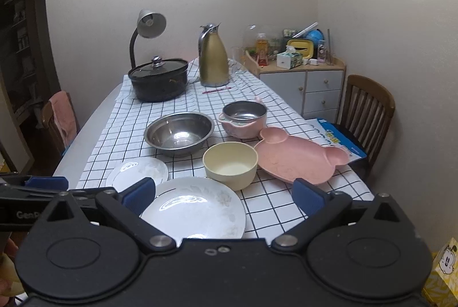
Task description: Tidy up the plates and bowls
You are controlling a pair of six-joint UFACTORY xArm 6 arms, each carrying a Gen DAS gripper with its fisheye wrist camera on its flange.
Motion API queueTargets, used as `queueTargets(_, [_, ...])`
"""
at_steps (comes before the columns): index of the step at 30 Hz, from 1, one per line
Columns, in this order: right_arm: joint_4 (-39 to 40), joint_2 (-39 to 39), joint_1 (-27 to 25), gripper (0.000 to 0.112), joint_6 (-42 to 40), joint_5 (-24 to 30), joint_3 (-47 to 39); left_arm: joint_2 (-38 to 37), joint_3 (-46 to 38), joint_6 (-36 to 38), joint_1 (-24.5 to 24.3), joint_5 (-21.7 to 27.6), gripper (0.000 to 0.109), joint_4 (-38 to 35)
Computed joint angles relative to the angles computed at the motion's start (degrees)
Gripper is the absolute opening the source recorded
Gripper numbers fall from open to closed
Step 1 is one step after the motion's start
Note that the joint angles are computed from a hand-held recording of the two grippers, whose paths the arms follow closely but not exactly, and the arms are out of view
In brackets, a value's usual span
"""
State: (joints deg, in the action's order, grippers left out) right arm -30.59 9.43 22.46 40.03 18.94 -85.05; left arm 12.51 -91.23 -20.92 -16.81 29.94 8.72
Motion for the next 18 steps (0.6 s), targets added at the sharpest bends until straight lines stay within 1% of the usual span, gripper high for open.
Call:
queueTargets(3, [4.29,2.04,-0.38,0.101,-4.46,0.5,-2.11,2.26,-2.56,-0.77,0.14,1.68,0.083,-0.12])
queueTargets(6, [8.58,4.85,-1.21,0.101,-7.75,1.64,-5.05,5.68,-6.32,-1.6,0.56,4.84,0.083,-0.35])
queueTargets(9, [13.25,8.61,-2.09,0.101,-12.05,3.6,-8.79,9.25,-9.65,-2.38,1.3,7.66,0.083,-1.52])
queueTargets(11, [14.89,11.21,-2.57,0.101,-14.46,5.35,-11.39,11.49,-11.58,-2.64,1.79,9.09,0.083,-2.04])
queueTargets(14, [22.77,16.22,-3.31,0.101,-22.38,9.86,-17.0,15.43,-15.44,-2.15,2.61,12.29,0.083,-4.27])
queueTargets(16, [28.1,19.77,-3.81,0.098,-27.21,13.77,-21.47,17.68,-17.56,-3.02,3.0,13.56,0.083,-4.01])
queueTargets(18, [30.46,23.04,-4.06,0.095,-29.58,17.3,-25.63,19.9,-20.01,-3.03,3.26,14.99,0.083,-3.9])
